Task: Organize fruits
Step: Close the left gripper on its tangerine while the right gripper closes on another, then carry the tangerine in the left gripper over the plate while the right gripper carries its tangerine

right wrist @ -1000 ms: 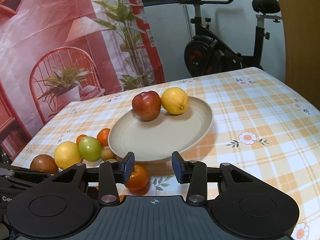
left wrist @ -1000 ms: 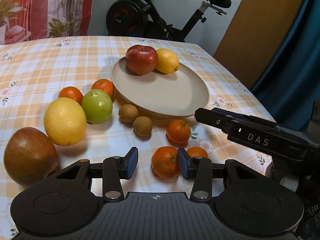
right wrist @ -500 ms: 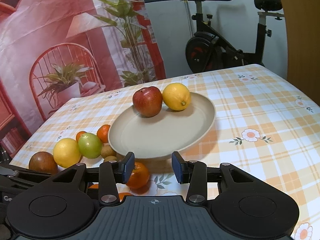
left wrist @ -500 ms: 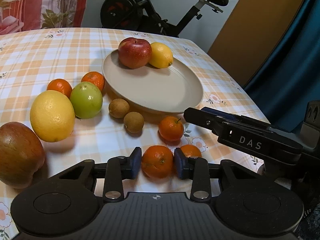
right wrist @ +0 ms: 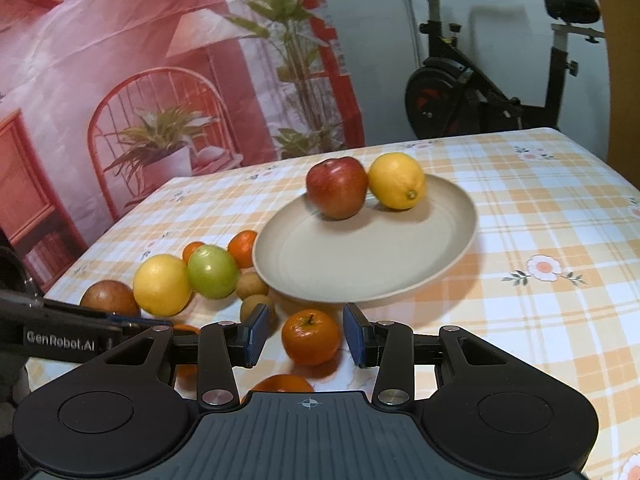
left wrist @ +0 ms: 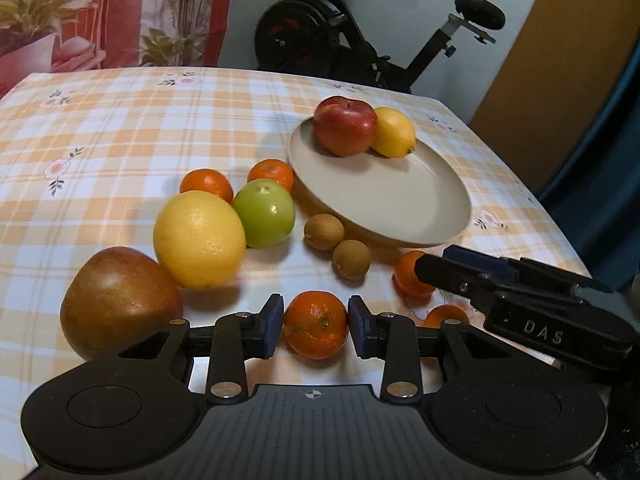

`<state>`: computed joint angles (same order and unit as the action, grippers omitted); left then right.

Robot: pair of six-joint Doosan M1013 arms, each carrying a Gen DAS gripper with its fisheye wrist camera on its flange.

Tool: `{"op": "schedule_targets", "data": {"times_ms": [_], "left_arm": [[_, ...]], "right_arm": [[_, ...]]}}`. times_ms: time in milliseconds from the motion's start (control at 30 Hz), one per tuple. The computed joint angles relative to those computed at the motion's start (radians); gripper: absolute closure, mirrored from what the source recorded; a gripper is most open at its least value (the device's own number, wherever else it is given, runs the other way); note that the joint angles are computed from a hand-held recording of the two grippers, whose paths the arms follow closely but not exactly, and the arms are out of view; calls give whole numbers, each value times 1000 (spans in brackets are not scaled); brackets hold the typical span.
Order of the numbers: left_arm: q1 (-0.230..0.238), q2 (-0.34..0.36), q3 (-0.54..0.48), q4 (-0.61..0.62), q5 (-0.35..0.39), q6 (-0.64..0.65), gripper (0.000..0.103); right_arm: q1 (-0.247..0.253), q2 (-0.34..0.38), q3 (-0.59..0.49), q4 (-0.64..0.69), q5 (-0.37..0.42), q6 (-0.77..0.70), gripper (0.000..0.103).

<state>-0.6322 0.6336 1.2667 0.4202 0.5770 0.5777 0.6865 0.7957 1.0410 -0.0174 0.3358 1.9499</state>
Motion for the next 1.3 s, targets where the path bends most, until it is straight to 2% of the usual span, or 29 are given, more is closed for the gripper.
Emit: {"op": "schedule_targets", "data": {"times_ms": [433,633,733,900,1000,1300], "left_arm": [[-6,3,1,49,4,-33,65],[-7,2,2,53,3,-34,65],[-6,-2,6,45,-9,-34,65],[-12,-14,21,121,-42,-92,65],[-15,-14,18,145,-37,-107,65],[-12,-3,-28,264,-40,-130,65]], "right_arm": [[-1,20,-31,38,63,-23,69],[-5,20,-30,70,62,-52,71],[-5,15,-23,76,49,-57,71],[-3,-2,2,56,4,-43,71],[-3,-9,12,34,-14,-20,71],[-9,-23,25,-127,-57,133,71]]}}
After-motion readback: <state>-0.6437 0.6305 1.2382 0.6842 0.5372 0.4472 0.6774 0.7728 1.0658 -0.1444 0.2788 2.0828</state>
